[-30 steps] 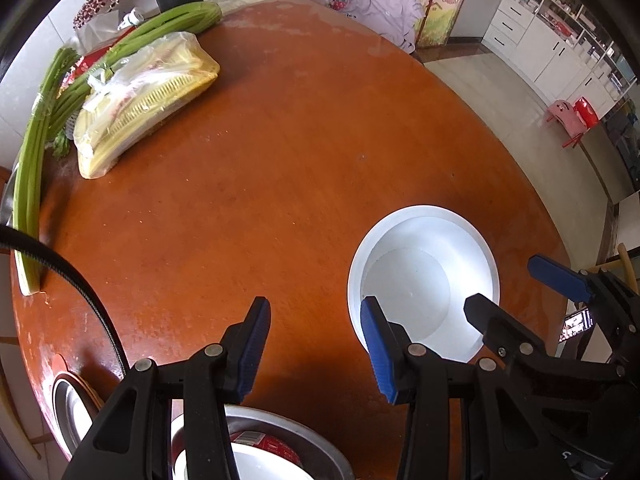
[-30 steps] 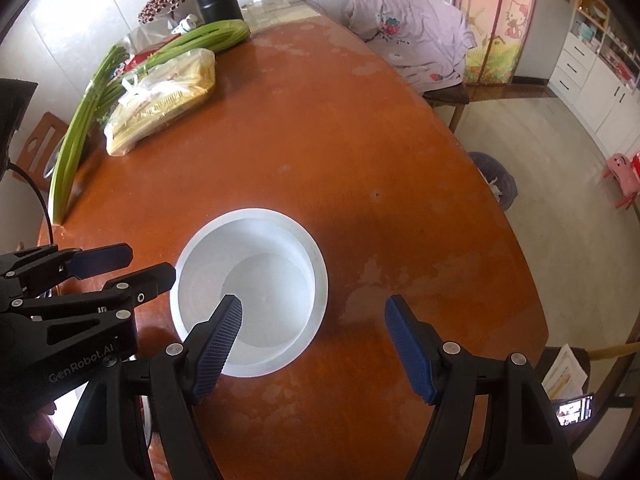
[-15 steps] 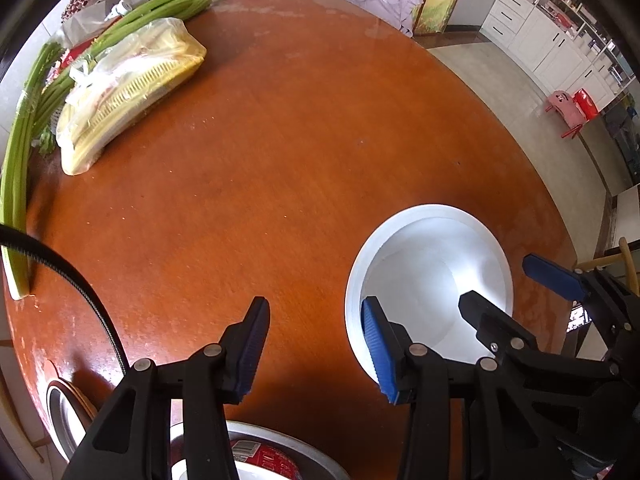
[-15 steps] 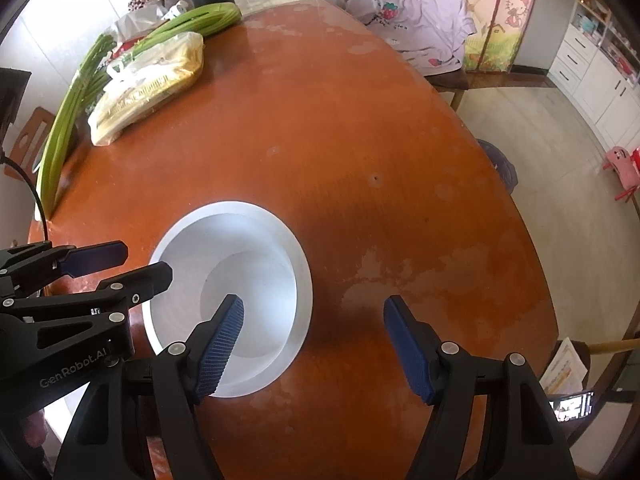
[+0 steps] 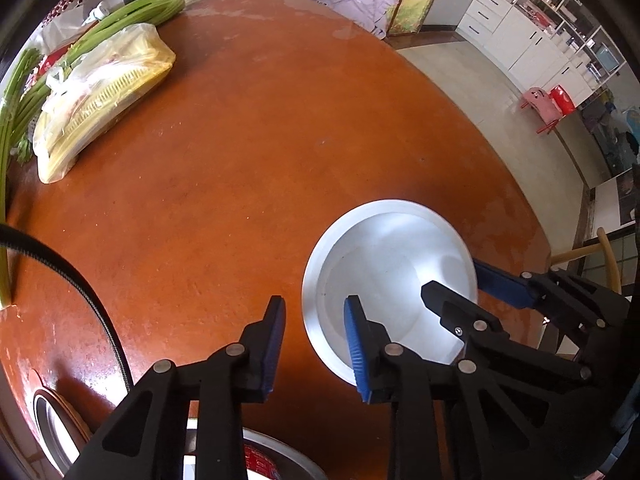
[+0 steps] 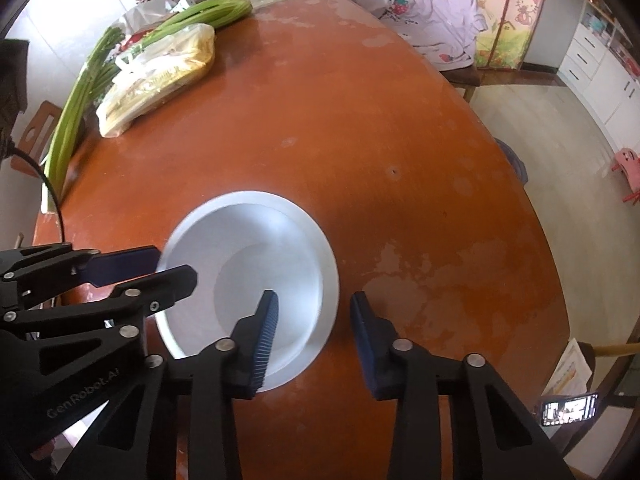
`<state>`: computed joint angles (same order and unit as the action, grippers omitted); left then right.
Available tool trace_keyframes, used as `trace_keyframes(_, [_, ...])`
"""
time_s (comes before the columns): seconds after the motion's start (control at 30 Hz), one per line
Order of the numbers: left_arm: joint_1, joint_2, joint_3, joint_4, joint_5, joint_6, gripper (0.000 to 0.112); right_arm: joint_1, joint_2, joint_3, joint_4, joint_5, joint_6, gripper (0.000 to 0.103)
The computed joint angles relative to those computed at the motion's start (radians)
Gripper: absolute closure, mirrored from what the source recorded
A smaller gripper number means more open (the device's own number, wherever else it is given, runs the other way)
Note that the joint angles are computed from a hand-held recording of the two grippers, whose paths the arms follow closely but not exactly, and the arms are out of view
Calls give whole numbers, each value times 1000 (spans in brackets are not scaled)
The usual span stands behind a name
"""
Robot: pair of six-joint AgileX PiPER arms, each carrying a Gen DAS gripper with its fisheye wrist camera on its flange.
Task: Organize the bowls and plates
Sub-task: 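Lift the small white bowl with the left tool and carry it over the steel bowl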
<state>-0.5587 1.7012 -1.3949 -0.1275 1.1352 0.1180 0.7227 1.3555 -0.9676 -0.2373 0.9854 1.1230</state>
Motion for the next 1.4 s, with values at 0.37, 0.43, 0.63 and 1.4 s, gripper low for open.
trace_keyframes(0.37, [20,-67,5,-20,20,12,88,37,-10,-57,-28,35,28,70])
trace_keyframes(0.43, [22,-74,7,-25,25,9,88,47,-13,-61,-33,40,33,70])
trace_keyframes(0.63, [32,-78,5,-40,35,11,89,67,-17,-67,-39,48,46,71])
trace_keyframes(1.4, [106,32,1,-122,67,45,89,17,-3,-13,41,-38,-18,71])
